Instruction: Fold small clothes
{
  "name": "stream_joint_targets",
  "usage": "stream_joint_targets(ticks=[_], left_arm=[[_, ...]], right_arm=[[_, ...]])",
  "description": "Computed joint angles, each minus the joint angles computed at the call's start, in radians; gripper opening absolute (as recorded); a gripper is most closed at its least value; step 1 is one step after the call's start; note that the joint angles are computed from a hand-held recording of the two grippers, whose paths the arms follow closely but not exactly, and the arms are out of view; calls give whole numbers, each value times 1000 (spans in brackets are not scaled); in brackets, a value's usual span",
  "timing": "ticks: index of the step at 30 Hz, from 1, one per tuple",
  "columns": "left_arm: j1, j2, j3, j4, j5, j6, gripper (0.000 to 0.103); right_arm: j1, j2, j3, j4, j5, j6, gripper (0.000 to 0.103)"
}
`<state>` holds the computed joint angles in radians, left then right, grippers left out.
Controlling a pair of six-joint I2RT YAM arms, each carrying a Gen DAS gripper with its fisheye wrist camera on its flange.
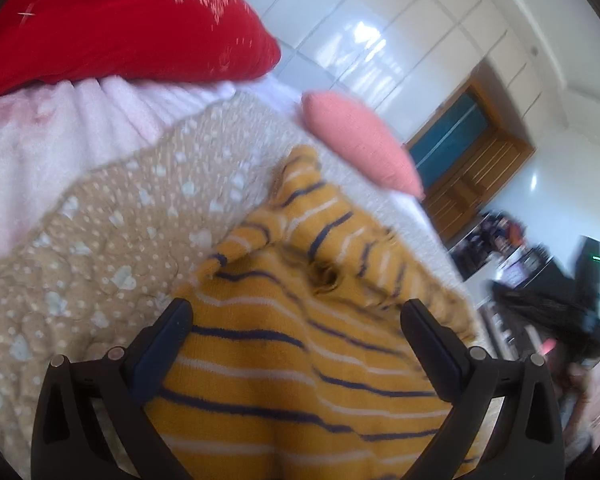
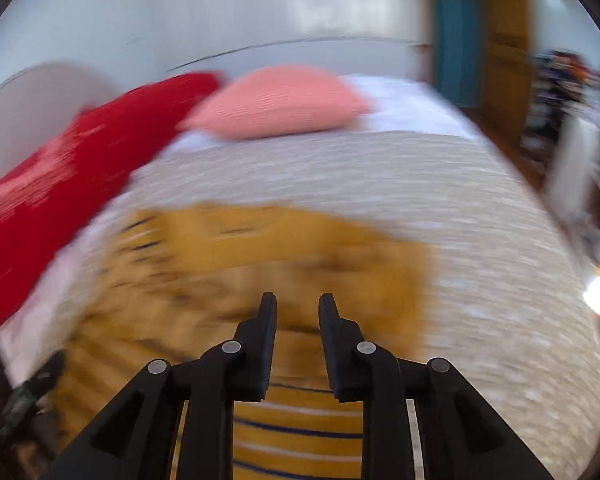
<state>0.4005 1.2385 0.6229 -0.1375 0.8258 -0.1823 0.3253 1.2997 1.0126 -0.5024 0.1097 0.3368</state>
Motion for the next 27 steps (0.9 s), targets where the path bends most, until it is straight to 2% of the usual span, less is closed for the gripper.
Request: stream_joint_targets(ticks=[2, 4, 6, 7, 8, 9, 10, 11, 12, 13, 14, 15, 20, 24, 27], left_arm=[[69, -47, -4, 1, 43, -14, 103], [119, -85, -3, 4, -8, -4, 103], [147, -78, 8, 5, -89, 9, 103], [158, -63, 15, 0, -103, 12, 103], [172, -40, 27, -8, -103, 15, 103], [189, -9, 44, -24, -87, 19, 103], [200, 6, 54, -34, -75, 22, 103], [207, 19, 62, -34, -70, 25, 103], [210, 23, 65, -33, -70, 26, 103], [212, 24, 69, -33, -70, 27, 103], [214, 22, 70, -31, -68, 26, 103], [213, 19, 69, -27, -67, 23, 103], [188, -8, 56, -60, -80, 52, 103], [128, -32, 47, -68, -104, 58, 103], [72, -59, 40, -64, -135, 49, 103]], right_arm=[[77, 118, 83, 21, 2, 5, 23], [135, 292, 205, 37, 15, 7, 23], [159, 443, 311, 34, -28, 45, 23], [154, 527, 368, 19, -130, 82, 24], [153, 597, 399, 27, -286, 135, 24], [170, 630, 403, 56, -398, 172, 24], [213, 664, 419, 66, -456, 170, 24], [262, 680, 448, 36, -405, 132, 28], [306, 679, 464, 14, -333, 83, 34], [328, 661, 453, 25, -332, 44, 41], [320, 651, 438, 34, -408, 36, 41], [318, 626, 411, 36, -440, 40, 41], [279, 377, 187, 106, -272, 17, 41], [71, 184, 2, 89, -156, 38, 41], [-119, 112, -93, 9, -63, -9, 40]])
